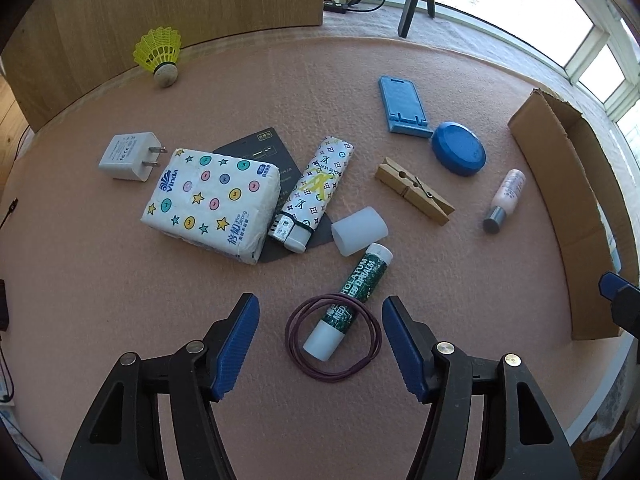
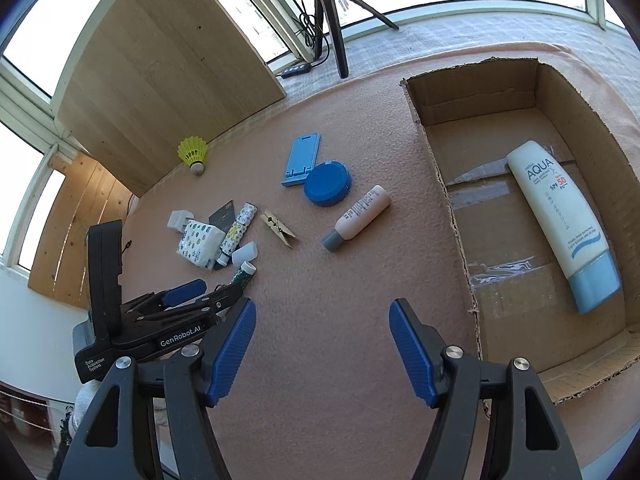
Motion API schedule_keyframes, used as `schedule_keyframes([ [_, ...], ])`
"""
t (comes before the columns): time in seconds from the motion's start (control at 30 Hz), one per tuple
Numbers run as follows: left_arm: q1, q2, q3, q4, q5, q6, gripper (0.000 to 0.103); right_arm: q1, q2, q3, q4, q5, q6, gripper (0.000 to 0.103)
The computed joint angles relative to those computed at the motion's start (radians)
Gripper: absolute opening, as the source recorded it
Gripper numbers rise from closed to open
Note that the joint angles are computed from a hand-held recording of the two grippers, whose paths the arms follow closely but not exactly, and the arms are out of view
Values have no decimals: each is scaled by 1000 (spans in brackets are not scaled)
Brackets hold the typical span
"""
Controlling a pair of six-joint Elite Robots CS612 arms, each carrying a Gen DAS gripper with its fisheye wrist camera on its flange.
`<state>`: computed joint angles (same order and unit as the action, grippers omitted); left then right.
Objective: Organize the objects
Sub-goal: 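Grasp the green lip balm stick with the right gripper while the left gripper grasps the purple hair tie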
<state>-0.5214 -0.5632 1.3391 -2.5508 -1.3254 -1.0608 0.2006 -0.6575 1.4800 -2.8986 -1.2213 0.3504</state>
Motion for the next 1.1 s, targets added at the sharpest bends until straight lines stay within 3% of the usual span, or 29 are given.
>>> schedule_keyframes([
  [0.4,-18,-68,159,-62,17,-98,62,31,30,-77,93,-9,-69,66],
  [0.6,-22,-89,211,-133,12,-126,62,61,70,-156,177,-1,-104,66],
  [0.73,-30,-99,231,-140,26,-132,62,79,111,-235,257,-7,-77,66],
  [0.9,-32,-115,265,-162,41,-148,62,109,155,-324,353,-82,-62,66],
  [1.1,-32,-125,293,-200,45,-156,61,154,188,-397,415,-258,-101,66],
])
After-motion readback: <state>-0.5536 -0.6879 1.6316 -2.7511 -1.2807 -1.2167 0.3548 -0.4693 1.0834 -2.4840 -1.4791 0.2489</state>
